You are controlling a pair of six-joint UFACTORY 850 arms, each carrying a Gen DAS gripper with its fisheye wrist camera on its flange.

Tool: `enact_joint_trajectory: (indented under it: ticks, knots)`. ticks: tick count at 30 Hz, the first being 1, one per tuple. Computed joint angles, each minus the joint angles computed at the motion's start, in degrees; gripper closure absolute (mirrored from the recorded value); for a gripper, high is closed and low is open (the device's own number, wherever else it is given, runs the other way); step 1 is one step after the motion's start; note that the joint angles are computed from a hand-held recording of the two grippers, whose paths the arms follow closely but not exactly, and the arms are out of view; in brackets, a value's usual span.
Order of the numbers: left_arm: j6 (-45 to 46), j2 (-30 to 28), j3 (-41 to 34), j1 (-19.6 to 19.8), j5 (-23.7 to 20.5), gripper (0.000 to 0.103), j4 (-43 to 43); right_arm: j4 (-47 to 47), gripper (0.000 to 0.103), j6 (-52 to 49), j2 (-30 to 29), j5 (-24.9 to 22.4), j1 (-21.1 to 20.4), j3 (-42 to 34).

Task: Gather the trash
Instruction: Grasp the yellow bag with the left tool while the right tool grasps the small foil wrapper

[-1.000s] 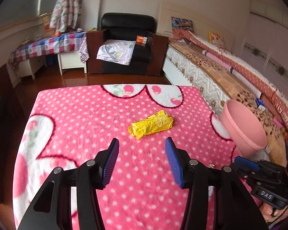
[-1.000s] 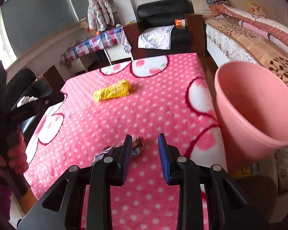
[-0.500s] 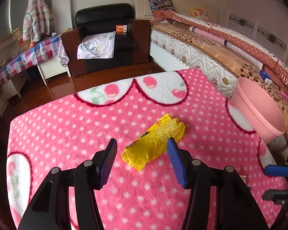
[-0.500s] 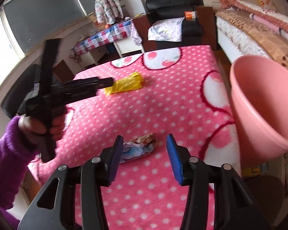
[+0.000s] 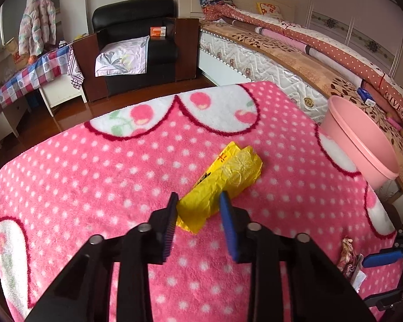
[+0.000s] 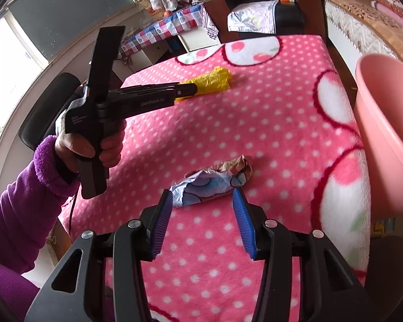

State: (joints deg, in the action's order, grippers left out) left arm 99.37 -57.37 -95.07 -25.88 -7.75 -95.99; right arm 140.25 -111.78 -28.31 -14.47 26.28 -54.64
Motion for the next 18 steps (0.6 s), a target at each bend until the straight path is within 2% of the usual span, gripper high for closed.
enact_joint_trajectory:
  ticks: [5, 7, 9, 11, 18]
  knots:
    - [11.6, 3.2, 4.5, 0.2, -1.5, 0.09, -14.8, -7.7, 0.055, 8.3, -0.8, -1.2, -0.6, -0.5]
    - [12.6, 4.8, 6.7, 0.4, -1.9, 0.091, -17.6, -12.2, 0.055, 13.1, -1.6, -1.6, -0.8, -1.3]
    - [18.3, 6.6, 9.6, 0.5, -2.6, 0.092, -24.4, -14.5, 0.055, 16.2, -2.3, -1.9, -0.9, -2.0]
    - [24.9, 8.4, 12.5, 0.6, -3.6, 0.092, -31.8, -14.8, 0.055, 17.2, -2.9, -2.1, -1.1, -2.7]
    - [31.7, 13.7, 20.8, 1.8, -8.2, 0.092, -43.1, -12.8, 0.053, 17.9, -4.6, -0.9, -1.9, -5.7]
